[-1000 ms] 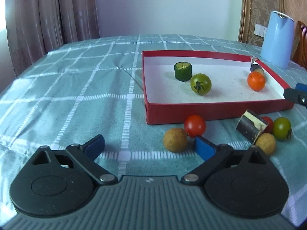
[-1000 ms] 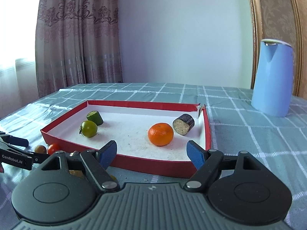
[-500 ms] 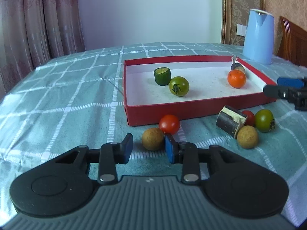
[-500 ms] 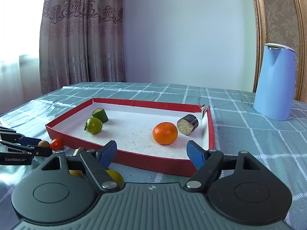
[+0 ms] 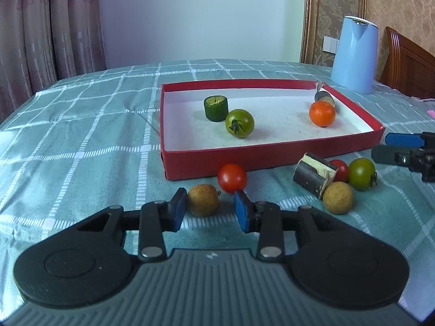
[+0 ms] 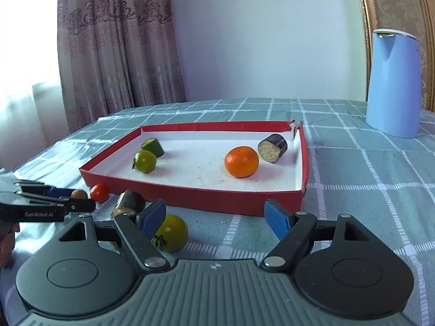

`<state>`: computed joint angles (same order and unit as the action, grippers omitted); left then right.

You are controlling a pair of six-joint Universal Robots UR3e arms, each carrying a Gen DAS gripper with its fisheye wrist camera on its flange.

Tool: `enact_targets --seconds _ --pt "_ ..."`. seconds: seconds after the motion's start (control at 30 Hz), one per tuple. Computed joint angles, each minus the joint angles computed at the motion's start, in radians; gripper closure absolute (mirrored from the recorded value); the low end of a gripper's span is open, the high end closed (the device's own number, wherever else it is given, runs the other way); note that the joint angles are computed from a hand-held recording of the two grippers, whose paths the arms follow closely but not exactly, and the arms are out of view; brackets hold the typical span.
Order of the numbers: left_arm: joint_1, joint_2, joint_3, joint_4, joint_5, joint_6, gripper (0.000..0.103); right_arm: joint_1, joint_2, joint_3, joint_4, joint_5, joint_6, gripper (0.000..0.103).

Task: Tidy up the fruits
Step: 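Close left gripper on longan while right gripper grasps green tomato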

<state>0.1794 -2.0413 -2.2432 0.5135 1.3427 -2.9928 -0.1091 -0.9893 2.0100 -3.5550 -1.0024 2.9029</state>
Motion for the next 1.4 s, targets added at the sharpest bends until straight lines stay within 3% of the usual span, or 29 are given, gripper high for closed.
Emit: enact_targets --seconds 0.2,0.33,0.5,0.6,0.9,1.17,1.4 --pt "0.002 0.001 -0.001 0.0 -0.003 -0.002 0.068 0.039 -0.023 0.043 -0.015 0.007 -0.112 0.027" --pt "0.003 0.001 -0.001 0.0 -0.004 -0.002 0.068 0.103 -0.027 -0.029 0.134 -0.083 -0.172 0.051" --pt "0.009 0.002 -0.003 0.0 -0.015 -0.005 0.069 0.109 -0.009 -0.104 0.261 -0.079 -0.15 0.056" --pt "0.017 0.004 -0.007 0.001 -0.028 -0.007 0.069 0.108 -0.003 -0.112 0.266 -0.074 -0.139 0.07" --pt "0.038 0.009 -0.023 0.015 -0.059 -0.024 0.07 0.07 0.002 -0.088 0.209 -0.047 -0.053 0.07" --pt "0.03 0.005 -0.043 0.052 -0.038 -0.031 0.08 0.029 0.009 -0.055 0.115 -0.023 0.044 0.07" --pt "0.01 -0.002 -0.048 0.082 0.007 -0.035 0.08 0.028 0.019 -0.05 0.073 -0.035 0.075 0.07"
